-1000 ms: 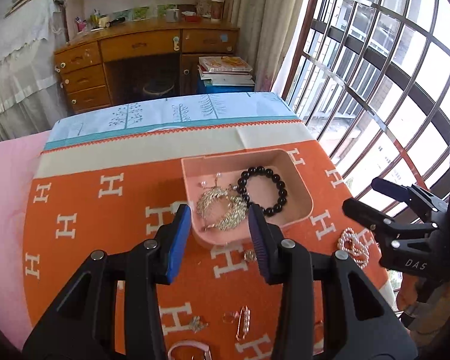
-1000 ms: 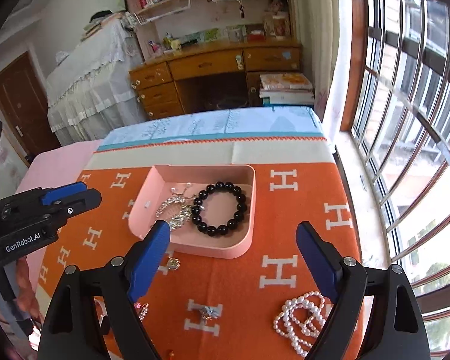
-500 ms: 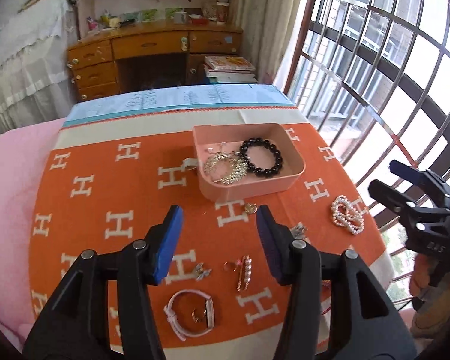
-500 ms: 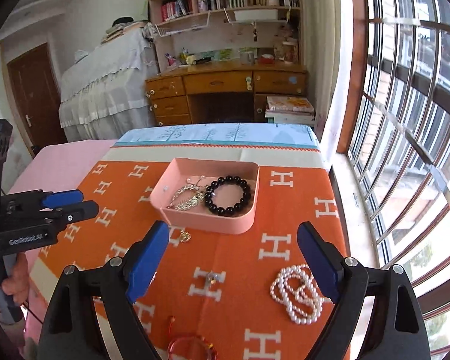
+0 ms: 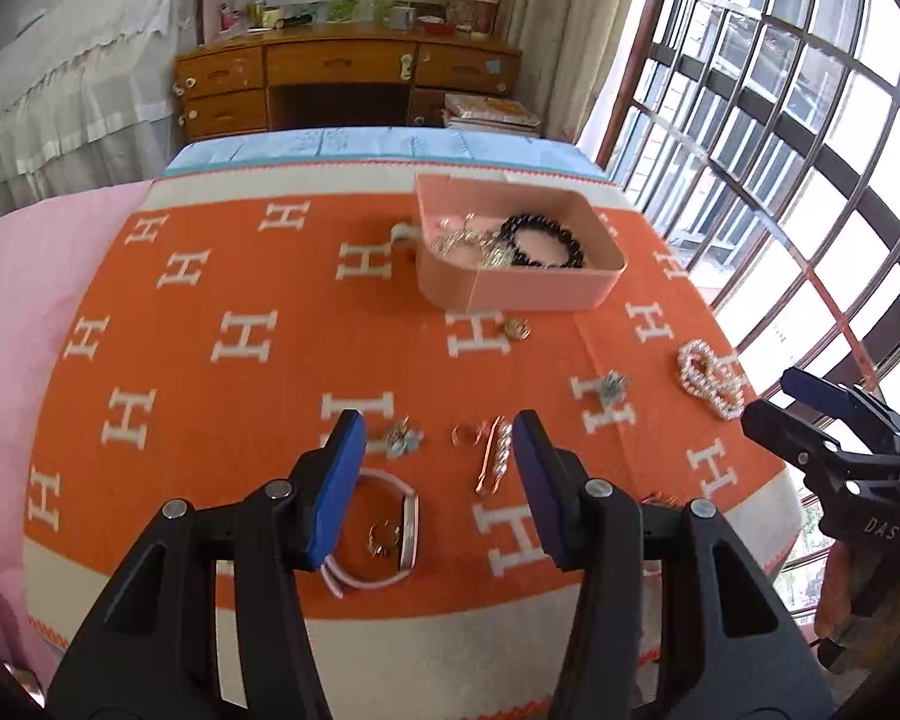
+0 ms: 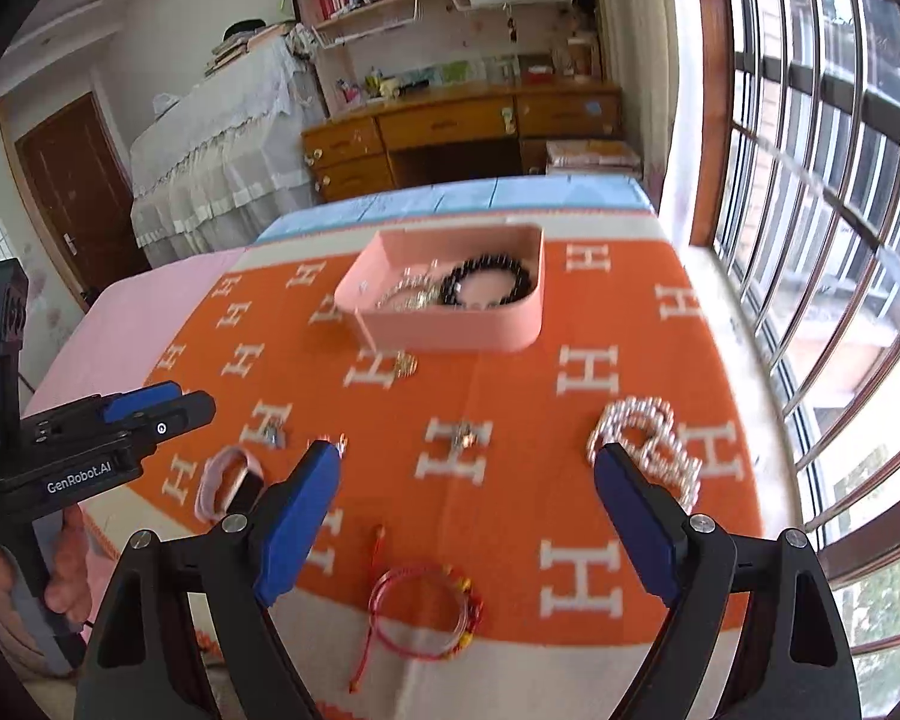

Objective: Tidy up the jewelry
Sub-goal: 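Withdraw both tools from the tray toward the remaining jewelry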

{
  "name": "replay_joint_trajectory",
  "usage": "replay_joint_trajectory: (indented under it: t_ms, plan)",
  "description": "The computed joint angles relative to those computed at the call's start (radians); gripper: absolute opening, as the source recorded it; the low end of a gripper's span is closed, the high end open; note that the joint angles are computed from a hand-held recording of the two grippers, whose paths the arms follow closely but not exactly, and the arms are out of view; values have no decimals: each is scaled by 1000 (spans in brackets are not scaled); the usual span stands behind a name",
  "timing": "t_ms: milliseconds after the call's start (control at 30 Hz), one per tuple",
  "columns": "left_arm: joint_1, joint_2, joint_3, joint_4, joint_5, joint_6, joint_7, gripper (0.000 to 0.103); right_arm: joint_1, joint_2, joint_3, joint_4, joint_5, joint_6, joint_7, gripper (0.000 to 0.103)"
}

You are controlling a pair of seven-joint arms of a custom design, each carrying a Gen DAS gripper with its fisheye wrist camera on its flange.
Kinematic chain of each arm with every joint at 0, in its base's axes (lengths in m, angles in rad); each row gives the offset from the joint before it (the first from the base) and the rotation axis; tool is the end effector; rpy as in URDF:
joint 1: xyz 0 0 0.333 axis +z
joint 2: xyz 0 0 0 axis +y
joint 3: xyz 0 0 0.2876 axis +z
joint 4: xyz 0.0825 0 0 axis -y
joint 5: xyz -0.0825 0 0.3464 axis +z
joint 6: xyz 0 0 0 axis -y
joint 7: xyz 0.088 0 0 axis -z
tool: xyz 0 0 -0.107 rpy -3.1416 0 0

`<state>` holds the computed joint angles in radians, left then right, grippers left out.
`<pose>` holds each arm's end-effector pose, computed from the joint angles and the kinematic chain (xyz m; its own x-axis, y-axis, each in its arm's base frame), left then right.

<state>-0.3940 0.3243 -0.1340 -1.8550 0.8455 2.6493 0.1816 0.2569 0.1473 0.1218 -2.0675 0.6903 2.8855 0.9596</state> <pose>0.5313 -0.3255 0.3885 0.1685 -0.9772 0.1295 -0.7554 -0.2124 -0.6199 0.5513 0.1770 0.4236 0.4179 -0.8906 -0.1795 -0.7256 -0.2083 -0.6558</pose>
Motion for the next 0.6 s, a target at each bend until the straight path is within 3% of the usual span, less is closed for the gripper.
replay_joint_trajectory:
  t_ms: [133,433,600]
  plan:
    - [-8,-1,4,-27,18,-6,-26,48,20,16,-16,-19,-85,0,52,88]
    - [-8,7,-2,-72,41,-1,-54,48,17,43,1,-21,-131,32,39,82]
    - [-2,5,-2,-104,31,23,-58,48,37,56,-24,-26,-227,10,120,77]
